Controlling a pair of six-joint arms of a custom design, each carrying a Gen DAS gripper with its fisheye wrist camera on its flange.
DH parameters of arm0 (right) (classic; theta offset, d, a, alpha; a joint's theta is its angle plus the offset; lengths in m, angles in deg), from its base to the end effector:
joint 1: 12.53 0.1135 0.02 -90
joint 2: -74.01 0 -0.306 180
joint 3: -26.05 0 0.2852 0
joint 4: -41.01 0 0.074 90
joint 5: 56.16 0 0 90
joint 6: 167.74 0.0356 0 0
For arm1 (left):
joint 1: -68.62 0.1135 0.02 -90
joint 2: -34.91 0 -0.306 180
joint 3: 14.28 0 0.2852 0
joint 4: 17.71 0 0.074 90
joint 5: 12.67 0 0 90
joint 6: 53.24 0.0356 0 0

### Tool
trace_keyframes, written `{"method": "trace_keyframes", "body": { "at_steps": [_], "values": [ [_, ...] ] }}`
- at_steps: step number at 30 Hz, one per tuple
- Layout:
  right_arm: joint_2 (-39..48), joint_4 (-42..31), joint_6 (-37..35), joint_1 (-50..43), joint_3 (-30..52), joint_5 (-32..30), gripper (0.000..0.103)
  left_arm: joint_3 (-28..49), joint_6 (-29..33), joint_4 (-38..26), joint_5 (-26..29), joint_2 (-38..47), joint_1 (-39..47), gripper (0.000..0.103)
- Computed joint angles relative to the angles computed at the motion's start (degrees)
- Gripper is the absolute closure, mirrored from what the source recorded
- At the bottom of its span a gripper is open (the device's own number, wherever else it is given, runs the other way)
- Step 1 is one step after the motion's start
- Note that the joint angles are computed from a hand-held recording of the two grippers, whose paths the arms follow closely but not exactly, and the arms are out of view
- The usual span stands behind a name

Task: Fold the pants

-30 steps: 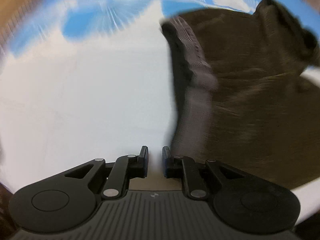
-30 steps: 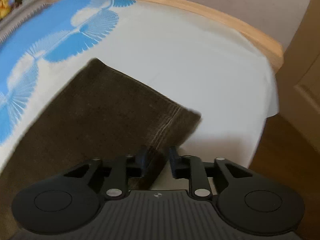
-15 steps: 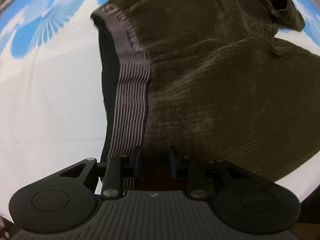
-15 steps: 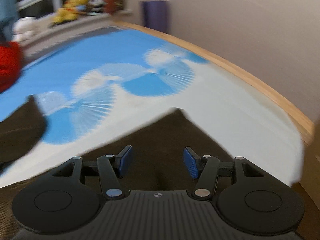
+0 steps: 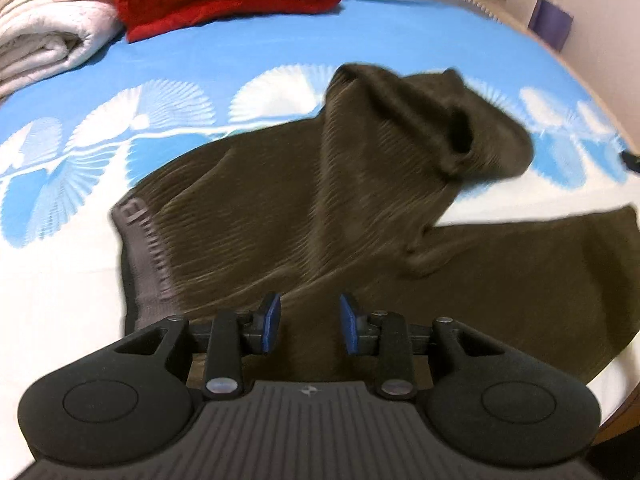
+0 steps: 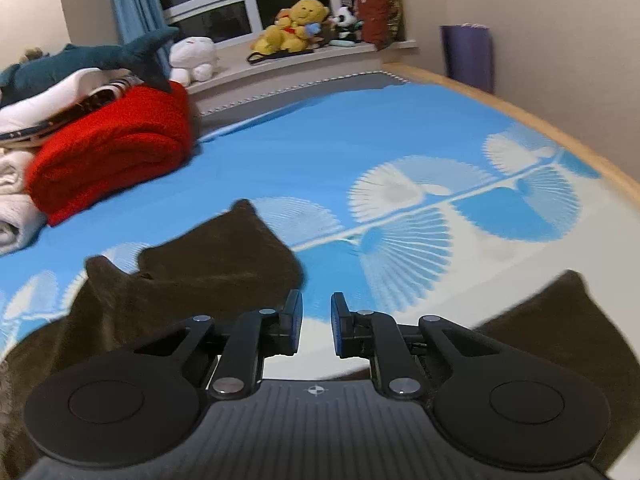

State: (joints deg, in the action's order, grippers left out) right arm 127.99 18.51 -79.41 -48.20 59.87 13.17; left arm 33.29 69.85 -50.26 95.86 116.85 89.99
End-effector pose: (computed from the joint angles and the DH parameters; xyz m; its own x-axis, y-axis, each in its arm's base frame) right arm 0.1590 -0.0987 0.1900 -0.5600 0.3684 -0.7420 0.3185 0.9226 0.2177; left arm 0.2414 0.0823 0.1563 -0.8430 0.2260 -0.4881 0.2755 0.9608 -0.0309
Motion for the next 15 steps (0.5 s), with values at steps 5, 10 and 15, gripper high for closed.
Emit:
{"method": "trace_keyframes", "body": {
  "at_steps": [5,10,15],
  "values": [
    [9.80,8.72,6.79,7.83,1.52,2.84,0.086,0.59,-6.33,1.86,-1.94,1.84,-5.01,0.075],
    [21.96,18.36,10.35,12.51,4.55,6.42,0.085,3.13,-11.68,2.82,-2.51,6.14,-8.18,0.076],
    [35.85,26.14,12.15,13.42,8.85,9.76,0.080,5.63,-15.96,3.85,-2.08,10.53,-12.07,0.076]
  ]
}}
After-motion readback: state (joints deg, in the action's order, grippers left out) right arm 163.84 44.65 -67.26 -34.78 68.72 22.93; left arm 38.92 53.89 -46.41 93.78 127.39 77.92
